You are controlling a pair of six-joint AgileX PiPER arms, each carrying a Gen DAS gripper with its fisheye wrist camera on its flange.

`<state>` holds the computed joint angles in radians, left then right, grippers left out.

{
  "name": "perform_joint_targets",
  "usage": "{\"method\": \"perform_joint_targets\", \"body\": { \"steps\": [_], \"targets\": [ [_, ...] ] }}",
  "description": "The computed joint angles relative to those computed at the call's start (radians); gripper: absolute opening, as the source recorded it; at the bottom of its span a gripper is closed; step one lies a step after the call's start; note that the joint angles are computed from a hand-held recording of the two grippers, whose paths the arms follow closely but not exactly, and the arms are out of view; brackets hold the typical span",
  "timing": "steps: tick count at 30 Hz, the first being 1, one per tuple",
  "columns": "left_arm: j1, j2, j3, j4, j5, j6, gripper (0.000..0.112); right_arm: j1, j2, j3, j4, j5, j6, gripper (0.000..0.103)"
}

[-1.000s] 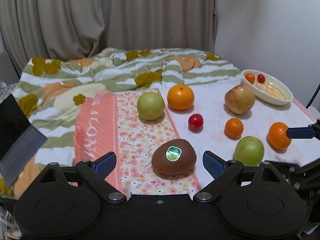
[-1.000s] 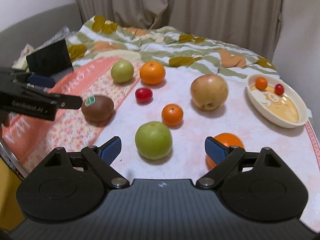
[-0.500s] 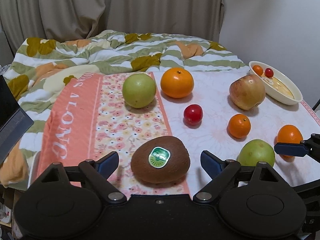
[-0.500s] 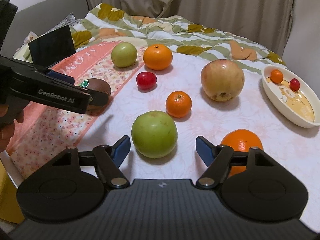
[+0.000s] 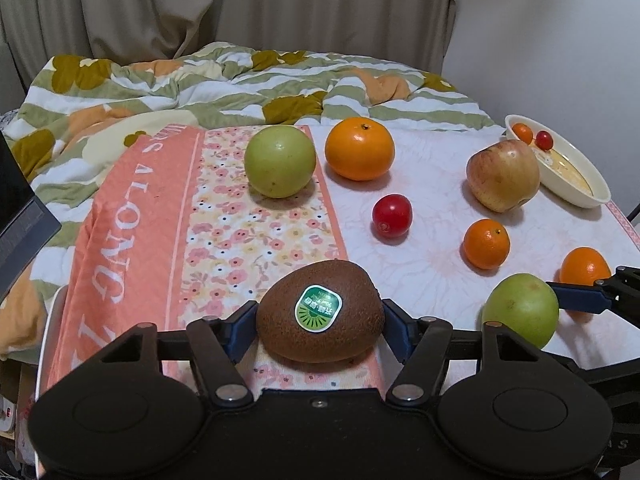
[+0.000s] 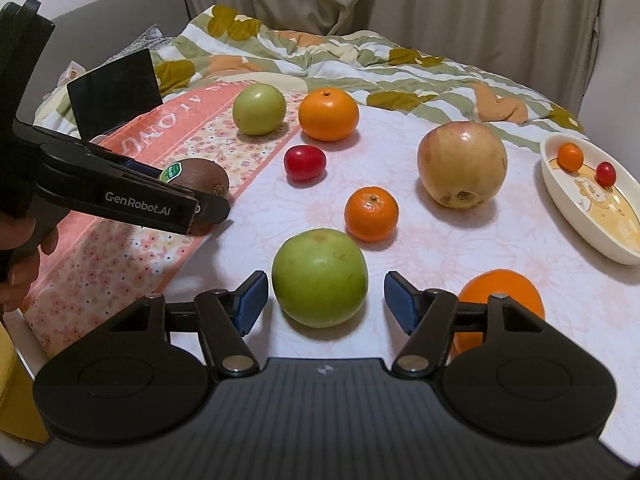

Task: Organize fruits
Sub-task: 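Grasp the kiwi with the left tool while the right tool grasps the green apple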

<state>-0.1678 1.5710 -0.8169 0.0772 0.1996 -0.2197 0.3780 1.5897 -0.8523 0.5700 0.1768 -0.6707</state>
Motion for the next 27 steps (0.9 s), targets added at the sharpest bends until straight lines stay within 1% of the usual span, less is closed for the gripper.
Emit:
{"method": "perform_joint_targets", "body": {
  "steps": [7, 9, 10, 12, 16, 23, 25, 27],
  "targets": [
    [0.017, -0.031, 0.03, -0.042, 0.002, 0.041, 0.069, -0.002, 0.02, -0.015, 0.052, 0.006, -0.043, 0.075],
    [0.021, -0.043, 0.043, -0.048, 0.0, 0.046, 0.069, 0.002, 0.026, -0.017, 0.057, 0.002, -0.047, 0.069],
    [0.022, -0.049, 0.05, -0.054, -0.002, 0.051, 0.068, 0.008, 0.029, -0.018, 0.019, -0.005, -0.009, 0.069],
    [0.025, -0.064, 0.064, -0.081, -0.002, 0.081, 0.068, 0.015, 0.028, -0.017, -0.009, -0.013, 0.016, 0.068],
    [0.026, -0.108, 0.095, -0.088, -0.007, 0.092, 0.068, 0.017, 0.018, -0.01, 0.009, -0.017, 0.004, 0.068],
    [-0.001, -0.2, 0.129, -0.039, 0.011, 0.018, 0.068, 0.028, -0.039, 0.002, -0.116, 0.0, 0.142, 0.068],
    [-0.017, -0.232, 0.136, 0.005, 0.023, -0.037, 0.068, 0.027, -0.066, 0.006, -0.136, 0.017, 0.168, 0.068],
    [-0.031, -0.266, 0.138, 0.036, 0.042, -0.079, 0.068, 0.032, -0.096, 0.009, -0.209, 0.032, 0.25, 0.068]
  ]
}}
